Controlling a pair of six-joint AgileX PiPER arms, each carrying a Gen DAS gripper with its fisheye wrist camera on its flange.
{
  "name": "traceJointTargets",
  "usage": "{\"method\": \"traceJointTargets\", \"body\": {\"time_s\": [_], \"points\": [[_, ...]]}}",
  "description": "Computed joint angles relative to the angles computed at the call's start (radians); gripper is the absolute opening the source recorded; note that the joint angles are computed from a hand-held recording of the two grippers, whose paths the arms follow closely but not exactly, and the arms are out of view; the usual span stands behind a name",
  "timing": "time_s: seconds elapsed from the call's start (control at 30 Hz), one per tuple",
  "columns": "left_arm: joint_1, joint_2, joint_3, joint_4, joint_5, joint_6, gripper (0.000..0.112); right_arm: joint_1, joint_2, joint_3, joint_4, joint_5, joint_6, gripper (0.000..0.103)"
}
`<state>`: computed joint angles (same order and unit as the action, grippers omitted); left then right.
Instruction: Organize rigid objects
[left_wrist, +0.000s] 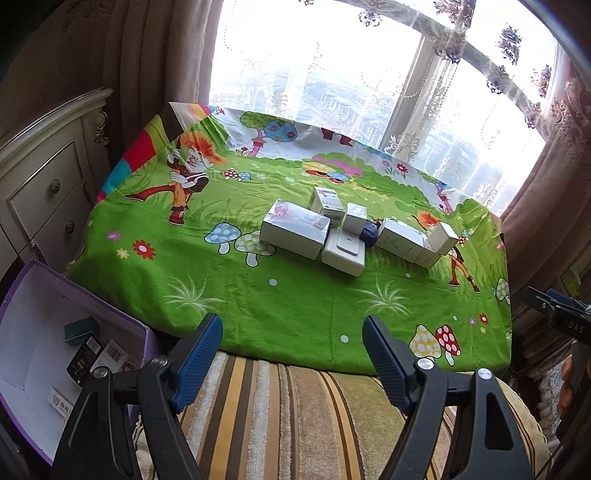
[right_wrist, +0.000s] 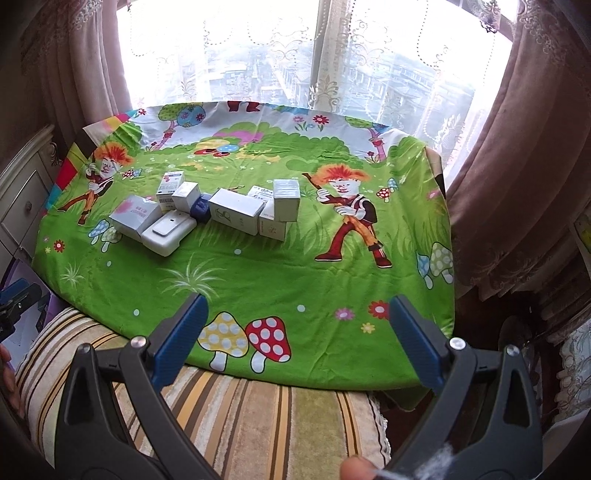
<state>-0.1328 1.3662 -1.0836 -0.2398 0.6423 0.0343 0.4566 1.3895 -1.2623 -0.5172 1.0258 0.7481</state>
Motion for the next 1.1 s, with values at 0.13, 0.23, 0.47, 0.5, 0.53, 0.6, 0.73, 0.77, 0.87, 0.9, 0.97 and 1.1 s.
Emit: {"method": "traceJointTargets", "body": {"time_s": [0.13, 0.23, 0.47, 0.5, 0.53, 0.6, 0.73, 0.77, 0.87, 0.9, 0.97, 1.1], "points": [[-0.021, -0.004, -0.001, 0.024, 0.002, -0.023, 0.079, -0.016, -0.021, 0.019, 0.007, -0.009, -0.005, 0.099], [-0.03, -0.006, -0.002, 0.035, 0.001, -0.027, 0.079, -0.024, -0.029, 0.03, 0.012, -0.016, -0.006, 0.099], [-0.018, 0.008, -0.004, 0.045, -0.004, -0.035, 0.079, -0.045, -0.032, 0.052, 0.033, -0.055, -0.015, 0.099], [-0.011, 0.013, -0.007, 0.046, -0.004, -0.037, 0.079, -0.048, -0.034, 0.059, 0.038, -0.066, -0.017, 0.099], [-0.004, 0.02, -0.011, 0.045, -0.001, -0.036, 0.079, -0.051, -0.034, 0.065, 0.043, -0.075, -0.02, 0.099], [0.013, 0.04, -0.023, 0.029, 0.008, -0.021, 0.079, -0.061, -0.03, 0.077, 0.058, -0.097, -0.034, 0.099], [0.039, 0.111, -0.08, 0.009, 0.041, -0.001, 0.079, -0.098, 0.011, 0.08, 0.107, -0.141, -0.094, 0.099], [0.038, 0.134, -0.103, 0.023, 0.047, -0.009, 0.079, -0.106, 0.022, 0.078, 0.115, -0.15, -0.107, 0.099], [0.027, 0.203, -0.173, 0.047, 0.064, -0.024, 0.079, -0.141, 0.073, 0.052, 0.155, -0.174, -0.166, 0.099], [0.024, 0.229, -0.202, 0.045, 0.075, -0.017, 0.08, -0.154, 0.097, 0.036, 0.168, -0.178, -0.185, 0.099], [0.015, 0.29, -0.268, 0.035, 0.097, 0.0, 0.083, -0.172, 0.14, 0.001, 0.181, -0.179, -0.216, 0.099], [-0.004, 0.423, -0.433, 0.028, 0.155, 0.024, 0.089, -0.197, 0.263, -0.123, 0.185, -0.169, -0.264, 0.099]]}}
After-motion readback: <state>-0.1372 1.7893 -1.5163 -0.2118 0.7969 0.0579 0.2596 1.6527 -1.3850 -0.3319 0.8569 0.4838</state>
